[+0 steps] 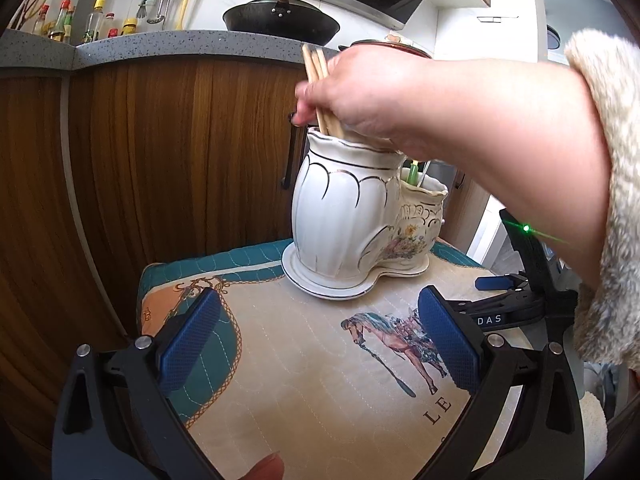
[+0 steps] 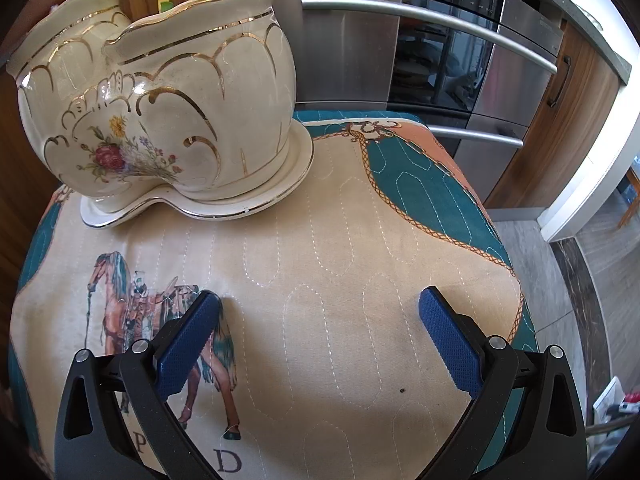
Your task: Organize utensils
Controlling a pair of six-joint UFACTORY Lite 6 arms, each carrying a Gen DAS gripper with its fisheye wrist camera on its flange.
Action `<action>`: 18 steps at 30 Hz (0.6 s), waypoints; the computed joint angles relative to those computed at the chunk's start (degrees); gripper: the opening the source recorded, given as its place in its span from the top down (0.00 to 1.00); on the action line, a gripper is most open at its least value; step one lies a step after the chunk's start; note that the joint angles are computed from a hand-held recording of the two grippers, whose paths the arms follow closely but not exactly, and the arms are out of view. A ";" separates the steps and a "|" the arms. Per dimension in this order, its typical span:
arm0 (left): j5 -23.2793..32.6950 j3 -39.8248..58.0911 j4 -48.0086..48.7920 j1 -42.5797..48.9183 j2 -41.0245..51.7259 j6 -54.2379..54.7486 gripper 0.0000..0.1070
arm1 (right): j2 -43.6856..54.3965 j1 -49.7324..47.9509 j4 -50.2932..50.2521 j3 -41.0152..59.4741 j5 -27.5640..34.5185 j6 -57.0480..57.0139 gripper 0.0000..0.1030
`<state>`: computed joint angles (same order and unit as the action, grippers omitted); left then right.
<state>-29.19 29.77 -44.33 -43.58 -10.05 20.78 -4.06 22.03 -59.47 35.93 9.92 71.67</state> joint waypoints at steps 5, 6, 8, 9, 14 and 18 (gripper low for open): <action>0.51 0.17 0.46 0.78 0.17 -0.79 0.09 | 1.21 0.02 -0.86 1.02 -0.11 0.87 0.04; 0.71 0.32 0.37 0.92 0.40 -0.72 0.09 | -0.09 0.08 0.22 -0.07 0.20 -0.12 0.04; 1.22 0.78 0.24 1.07 0.78 -0.51 0.09 | 0.93 0.03 -0.58 0.80 -0.04 0.62 0.04; 1.28 0.78 0.27 1.12 0.81 -0.60 0.09 | 0.59 0.03 -0.50 0.48 -0.02 0.54 0.04; 0.98 0.59 -0.76 1.38 0.72 -0.64 0.09 | -0.76 0.01 0.61 -0.65 0.07 -0.61 0.04; -0.09 0.25 -2.68 0.01 0.33 1.33 0.09 | -1.65 -0.01 1.27 -1.38 0.15 -1.27 0.04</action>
